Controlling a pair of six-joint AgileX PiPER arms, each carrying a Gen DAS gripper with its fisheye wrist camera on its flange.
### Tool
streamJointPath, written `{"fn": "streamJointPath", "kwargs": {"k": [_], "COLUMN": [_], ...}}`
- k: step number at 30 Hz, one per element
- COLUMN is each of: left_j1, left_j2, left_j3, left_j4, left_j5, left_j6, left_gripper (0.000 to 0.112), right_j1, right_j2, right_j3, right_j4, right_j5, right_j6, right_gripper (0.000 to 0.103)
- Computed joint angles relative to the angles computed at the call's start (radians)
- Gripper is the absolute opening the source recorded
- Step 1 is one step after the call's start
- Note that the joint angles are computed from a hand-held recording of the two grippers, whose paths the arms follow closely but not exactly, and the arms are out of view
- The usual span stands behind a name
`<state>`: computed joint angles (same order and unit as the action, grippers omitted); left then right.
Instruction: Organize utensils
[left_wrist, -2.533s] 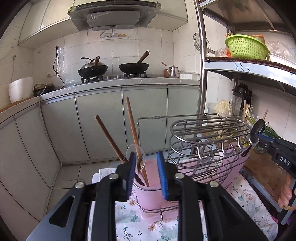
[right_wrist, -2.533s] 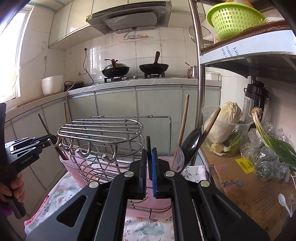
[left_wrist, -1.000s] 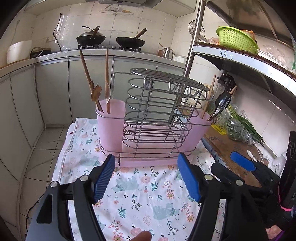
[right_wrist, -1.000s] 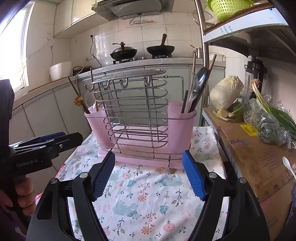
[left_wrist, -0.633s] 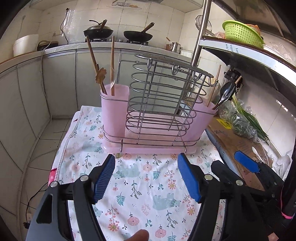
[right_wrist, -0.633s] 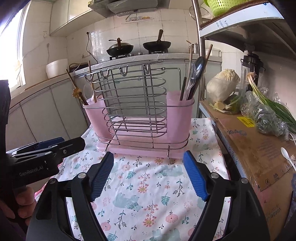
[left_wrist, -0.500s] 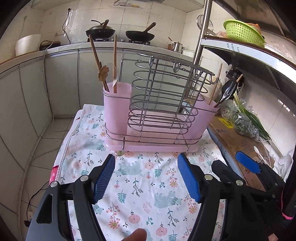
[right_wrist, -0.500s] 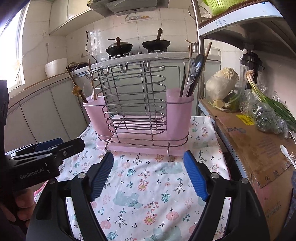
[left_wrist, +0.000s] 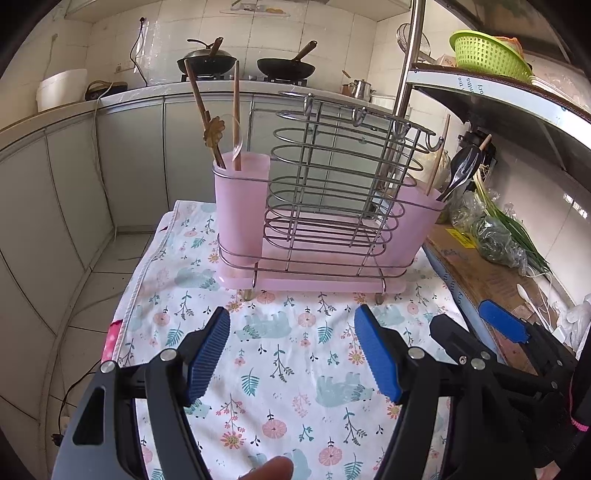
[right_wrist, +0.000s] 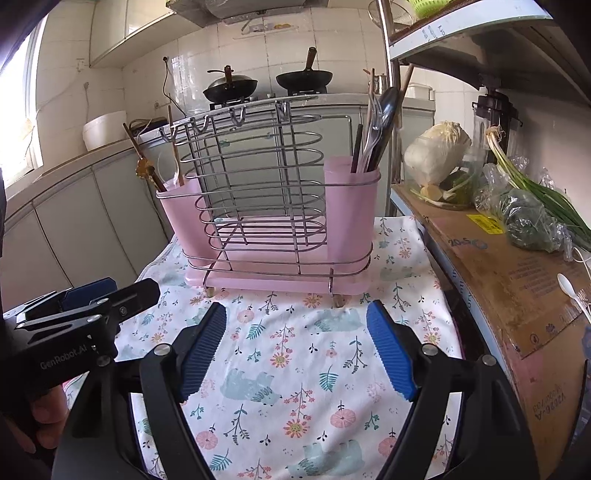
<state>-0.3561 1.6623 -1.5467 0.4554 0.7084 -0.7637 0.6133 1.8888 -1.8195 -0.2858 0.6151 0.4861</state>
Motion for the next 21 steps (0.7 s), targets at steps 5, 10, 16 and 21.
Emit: {"fn": "streamJointPath", "kwargs": {"k": [5,10,16,21], "left_j1": [-0.002,0.0,0.005,0.005], "left_j2": [-0.002,-0.002,-0.002,-0.002], "left_j3": [0.007,0.012,0.014,0.014], "left_j4": [0.008,0.007,-0.002,-0.003], "left_j5": [-0.001,-0.005,-0.007,-0.007], "left_j6": [-0.007,-0.01,-0.004,-0.005], "left_gripper": [0.068,0.067,0.066,0.066], "right_j1": [0.001,0.005,0.004,0.006], "right_j2": [0.008,0.022,0.03,0.031], "right_j3": [-0.009,-0.024,-0.038,-0.039], "right_j4": [0.001,0.004,0.013,0.011], "right_j5": [0.01,0.022,0.034,0.038], "right_j6": [0.001,-0.007,-0.021,-0.021], "right_gripper": [0.079,0.079,0.079,0.079]}}
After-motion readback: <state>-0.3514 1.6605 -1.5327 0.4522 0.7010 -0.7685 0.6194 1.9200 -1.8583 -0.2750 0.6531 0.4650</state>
